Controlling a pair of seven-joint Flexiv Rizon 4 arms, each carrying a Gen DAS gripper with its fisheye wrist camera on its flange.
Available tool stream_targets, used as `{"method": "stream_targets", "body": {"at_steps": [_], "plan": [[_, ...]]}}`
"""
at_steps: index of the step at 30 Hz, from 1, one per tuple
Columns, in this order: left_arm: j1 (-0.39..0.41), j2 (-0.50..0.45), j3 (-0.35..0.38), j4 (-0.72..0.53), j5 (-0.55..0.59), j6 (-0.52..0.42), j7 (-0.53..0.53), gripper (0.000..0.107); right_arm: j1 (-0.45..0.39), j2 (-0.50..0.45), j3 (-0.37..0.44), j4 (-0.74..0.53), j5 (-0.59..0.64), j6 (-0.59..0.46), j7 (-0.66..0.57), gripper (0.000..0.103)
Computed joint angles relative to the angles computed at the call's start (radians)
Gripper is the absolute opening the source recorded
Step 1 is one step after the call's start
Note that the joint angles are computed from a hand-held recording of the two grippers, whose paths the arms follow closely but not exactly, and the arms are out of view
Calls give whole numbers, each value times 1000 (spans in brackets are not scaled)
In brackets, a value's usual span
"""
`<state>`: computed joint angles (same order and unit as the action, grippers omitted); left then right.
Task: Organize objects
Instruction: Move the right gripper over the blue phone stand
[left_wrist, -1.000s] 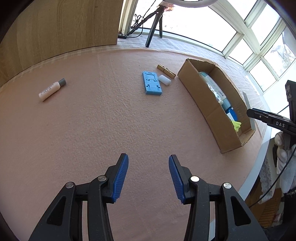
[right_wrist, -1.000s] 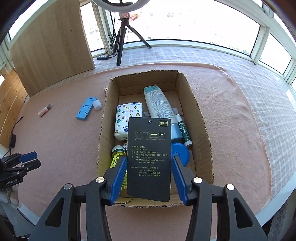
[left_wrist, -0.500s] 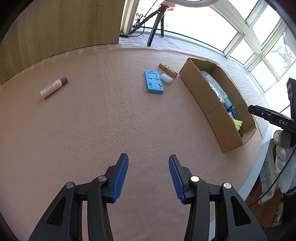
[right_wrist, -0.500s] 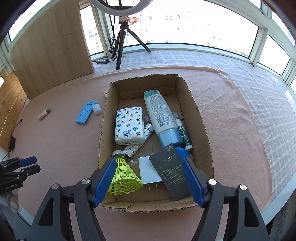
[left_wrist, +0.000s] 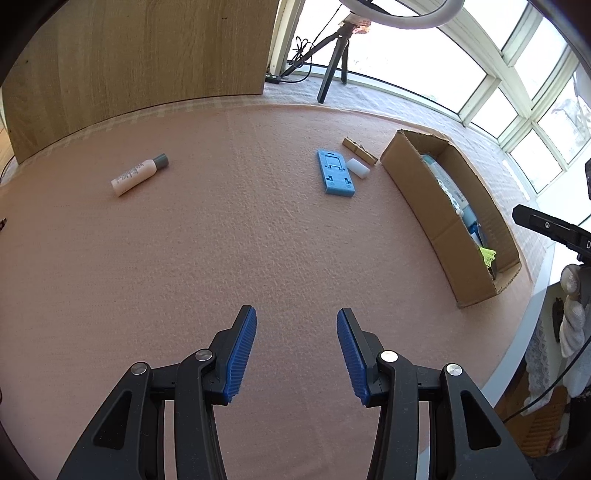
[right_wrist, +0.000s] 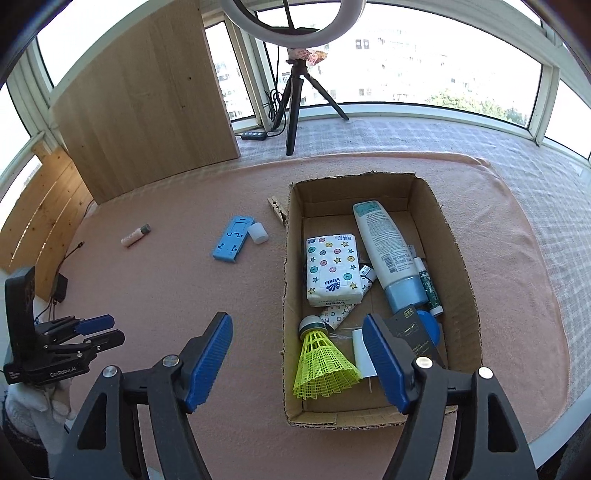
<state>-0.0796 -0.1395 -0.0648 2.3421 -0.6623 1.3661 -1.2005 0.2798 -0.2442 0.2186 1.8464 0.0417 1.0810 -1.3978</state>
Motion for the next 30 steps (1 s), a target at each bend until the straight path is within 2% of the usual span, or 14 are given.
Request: {"method": "stream_targets", "body": {"at_steps": [12,15,23,30], "plan": [[46,21,60,0,105,-6,-30,49,42,-78,41,-121,61,-45,-30,69],[64,19,72,-11,138,-7,-37,53,55,-105,41,-154,60,-59,-18,69],[115,-21,99,-65,220,-7,-59,54,79,-188,46,-264,52,-144,11,69],[157,-39,80,-77,199,-7,-35,55,102,-273,35,-368,57,-208,51,69]]}}
